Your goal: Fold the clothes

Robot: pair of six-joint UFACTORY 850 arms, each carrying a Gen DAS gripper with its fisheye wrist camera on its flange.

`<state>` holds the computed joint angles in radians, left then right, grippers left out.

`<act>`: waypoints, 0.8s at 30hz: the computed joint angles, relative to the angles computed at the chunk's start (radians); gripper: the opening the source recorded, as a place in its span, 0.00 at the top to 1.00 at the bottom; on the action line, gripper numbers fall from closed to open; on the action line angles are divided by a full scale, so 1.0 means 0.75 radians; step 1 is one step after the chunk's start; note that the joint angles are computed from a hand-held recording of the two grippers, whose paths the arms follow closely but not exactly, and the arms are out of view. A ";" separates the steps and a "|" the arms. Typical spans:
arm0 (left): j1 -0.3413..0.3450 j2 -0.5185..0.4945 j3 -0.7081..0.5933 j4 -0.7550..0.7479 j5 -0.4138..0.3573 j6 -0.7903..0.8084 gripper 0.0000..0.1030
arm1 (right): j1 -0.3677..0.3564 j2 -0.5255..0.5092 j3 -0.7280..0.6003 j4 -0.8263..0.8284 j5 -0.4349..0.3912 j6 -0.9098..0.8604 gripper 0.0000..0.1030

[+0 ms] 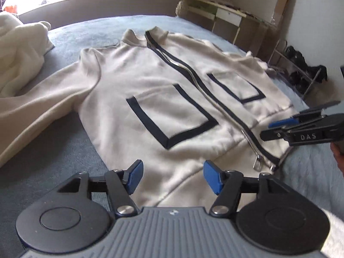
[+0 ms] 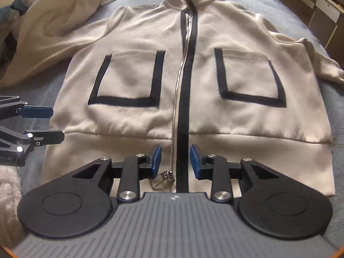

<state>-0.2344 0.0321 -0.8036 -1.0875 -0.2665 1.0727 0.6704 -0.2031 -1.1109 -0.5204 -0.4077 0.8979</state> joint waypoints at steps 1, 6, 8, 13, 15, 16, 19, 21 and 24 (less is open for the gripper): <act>0.008 -0.019 -0.027 -0.056 -0.004 0.051 0.34 | -0.014 0.016 0.009 -0.040 0.009 0.074 0.69; 0.020 -0.171 -0.179 -0.272 -0.003 0.275 0.28 | -0.130 0.047 0.030 -0.156 0.136 0.406 0.61; 0.030 -0.231 -0.234 -0.299 -0.009 0.274 0.28 | -0.168 0.024 0.016 -0.192 0.180 0.501 0.61; 0.062 -0.369 -0.380 -0.289 -0.055 0.184 0.28 | -0.231 -0.136 -0.157 -0.224 0.191 0.621 0.61; 0.060 -0.423 -0.447 -0.240 -0.064 0.138 0.28 | -0.261 -0.231 -0.293 -0.212 0.166 0.627 0.62; 0.057 -0.450 -0.482 -0.212 -0.066 0.117 0.28 | -0.279 -0.278 -0.363 -0.197 0.164 0.618 0.64; 0.039 -0.535 -0.597 -0.132 -0.069 0.070 0.30 | -0.340 -0.415 -0.564 -0.153 0.140 0.590 0.71; 0.018 -0.606 -0.698 -0.078 -0.061 0.047 0.31 | -0.389 -0.466 -0.638 -0.131 0.134 0.654 0.71; -0.021 -0.734 -0.878 0.102 -0.045 -0.085 0.39 | -0.472 -0.485 -0.657 -0.176 0.094 0.841 0.70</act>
